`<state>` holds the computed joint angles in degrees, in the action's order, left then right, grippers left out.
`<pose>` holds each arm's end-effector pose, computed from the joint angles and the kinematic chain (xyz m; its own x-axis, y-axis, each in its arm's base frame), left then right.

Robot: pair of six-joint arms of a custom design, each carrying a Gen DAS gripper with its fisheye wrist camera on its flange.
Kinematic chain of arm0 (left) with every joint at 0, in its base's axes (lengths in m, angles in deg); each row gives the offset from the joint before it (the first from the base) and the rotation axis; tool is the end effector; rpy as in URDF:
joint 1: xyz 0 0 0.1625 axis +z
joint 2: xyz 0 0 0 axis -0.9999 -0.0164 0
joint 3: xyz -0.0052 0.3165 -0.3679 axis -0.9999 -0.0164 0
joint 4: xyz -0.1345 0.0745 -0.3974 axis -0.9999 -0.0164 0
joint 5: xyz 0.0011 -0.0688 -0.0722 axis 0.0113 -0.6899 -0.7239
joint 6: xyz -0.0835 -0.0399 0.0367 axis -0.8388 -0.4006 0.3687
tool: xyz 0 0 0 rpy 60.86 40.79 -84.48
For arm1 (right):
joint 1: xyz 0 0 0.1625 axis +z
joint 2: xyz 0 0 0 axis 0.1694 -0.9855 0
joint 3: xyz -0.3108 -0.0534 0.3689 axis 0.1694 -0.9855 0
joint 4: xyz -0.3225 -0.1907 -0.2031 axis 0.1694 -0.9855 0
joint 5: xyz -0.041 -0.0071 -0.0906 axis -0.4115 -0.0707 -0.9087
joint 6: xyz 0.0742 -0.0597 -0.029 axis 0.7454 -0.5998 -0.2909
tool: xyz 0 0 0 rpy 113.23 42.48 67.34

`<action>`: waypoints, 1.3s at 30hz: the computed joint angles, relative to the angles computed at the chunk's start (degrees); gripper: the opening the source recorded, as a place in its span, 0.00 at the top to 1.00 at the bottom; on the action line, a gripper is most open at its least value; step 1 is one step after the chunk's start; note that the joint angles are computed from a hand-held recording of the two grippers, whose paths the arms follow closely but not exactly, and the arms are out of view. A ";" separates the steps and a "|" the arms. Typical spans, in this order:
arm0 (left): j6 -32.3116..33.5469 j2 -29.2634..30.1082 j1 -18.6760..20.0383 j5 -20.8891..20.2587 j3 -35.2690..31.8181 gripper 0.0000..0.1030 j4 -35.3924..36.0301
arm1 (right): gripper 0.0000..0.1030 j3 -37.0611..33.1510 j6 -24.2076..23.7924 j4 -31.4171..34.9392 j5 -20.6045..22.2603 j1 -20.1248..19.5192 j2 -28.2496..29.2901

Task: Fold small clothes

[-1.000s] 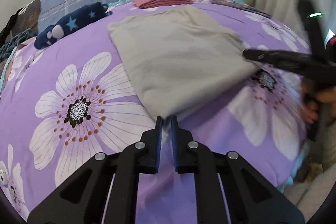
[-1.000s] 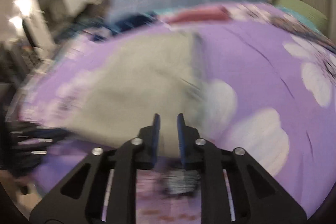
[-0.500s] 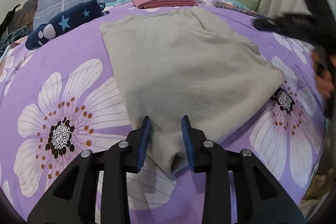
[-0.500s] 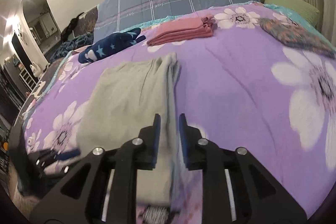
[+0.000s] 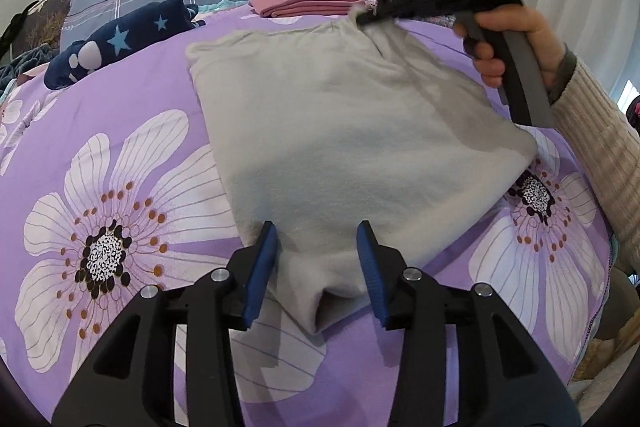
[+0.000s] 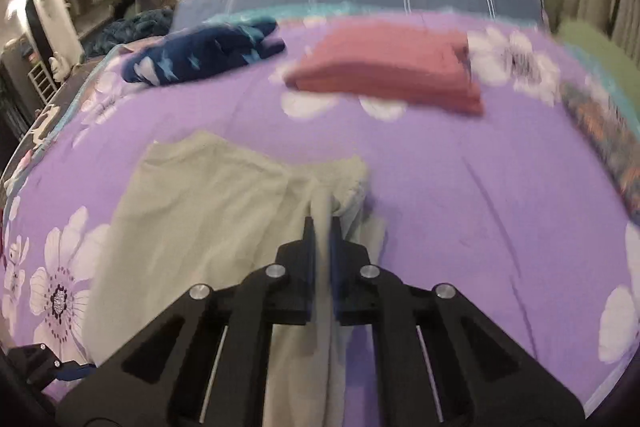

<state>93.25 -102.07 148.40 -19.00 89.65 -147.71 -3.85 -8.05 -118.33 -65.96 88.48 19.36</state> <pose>-0.1265 -0.5968 0.1524 -0.7247 0.2860 -0.6269 0.5874 0.7320 -0.3451 0.2182 -0.8161 0.1032 -0.7240 -0.3872 0.5709 -0.6396 0.6869 -0.3451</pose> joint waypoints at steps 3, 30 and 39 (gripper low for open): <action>0.03 0.05 -0.02 0.06 -0.04 0.58 -0.04 | 0.94 3.69 -1.76 -5.96 7.07 -0.73 -2.03; -0.25 4.90 9.61 -4.38 -27.02 0.44 16.11 | 0.81 6.46 -3.19 -5.57 2.65 -2.99 -1.86; -9.83 9.04 13.72 -11.92 -36.61 0.91 19.04 | 0.63 6.57 0.90 -3.47 5.30 -4.21 -2.62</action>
